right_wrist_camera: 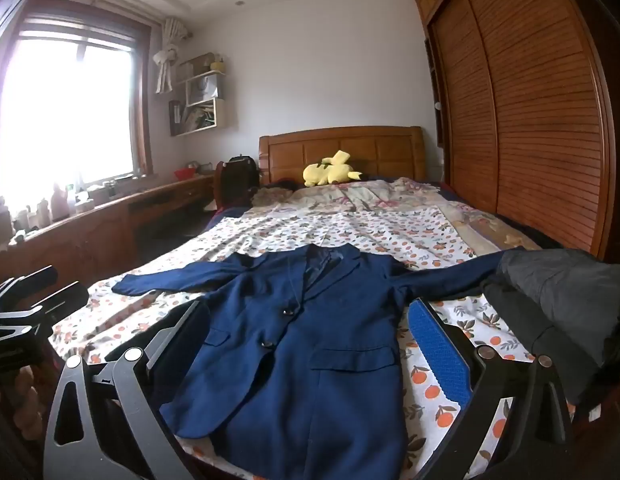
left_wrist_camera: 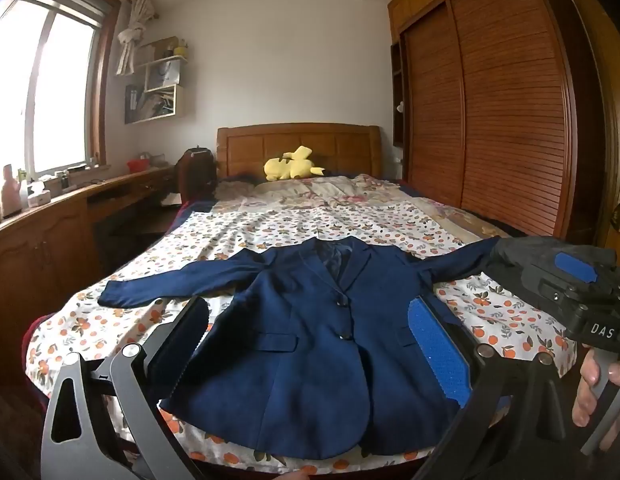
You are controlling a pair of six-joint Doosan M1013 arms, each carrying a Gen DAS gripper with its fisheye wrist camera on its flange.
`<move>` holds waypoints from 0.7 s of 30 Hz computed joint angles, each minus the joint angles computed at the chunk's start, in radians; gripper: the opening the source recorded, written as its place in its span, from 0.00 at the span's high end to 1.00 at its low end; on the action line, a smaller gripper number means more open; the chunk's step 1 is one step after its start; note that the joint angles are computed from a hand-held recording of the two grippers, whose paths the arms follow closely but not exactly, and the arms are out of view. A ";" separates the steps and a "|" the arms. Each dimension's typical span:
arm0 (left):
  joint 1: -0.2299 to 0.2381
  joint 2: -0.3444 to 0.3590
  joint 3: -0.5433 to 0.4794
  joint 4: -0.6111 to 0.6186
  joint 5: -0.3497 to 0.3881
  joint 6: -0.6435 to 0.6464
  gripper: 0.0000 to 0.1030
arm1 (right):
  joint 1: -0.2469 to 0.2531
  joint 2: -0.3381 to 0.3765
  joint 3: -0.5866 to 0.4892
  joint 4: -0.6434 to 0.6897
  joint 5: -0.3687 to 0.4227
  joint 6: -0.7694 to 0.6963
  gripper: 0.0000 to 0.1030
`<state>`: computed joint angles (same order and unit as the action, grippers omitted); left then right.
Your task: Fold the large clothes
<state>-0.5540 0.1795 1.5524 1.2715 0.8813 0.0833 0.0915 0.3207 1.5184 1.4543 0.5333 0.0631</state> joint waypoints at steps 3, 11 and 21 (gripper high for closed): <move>-0.001 0.000 0.002 0.008 0.002 -0.009 0.02 | -0.001 0.000 0.001 0.000 0.002 0.000 0.07; -0.001 0.000 0.001 0.009 0.004 -0.004 0.02 | -0.001 -0.002 0.003 0.005 0.001 -0.004 0.07; -0.002 -0.001 0.002 0.010 0.006 -0.004 0.02 | 0.000 -0.001 0.004 0.010 -0.001 -0.009 0.07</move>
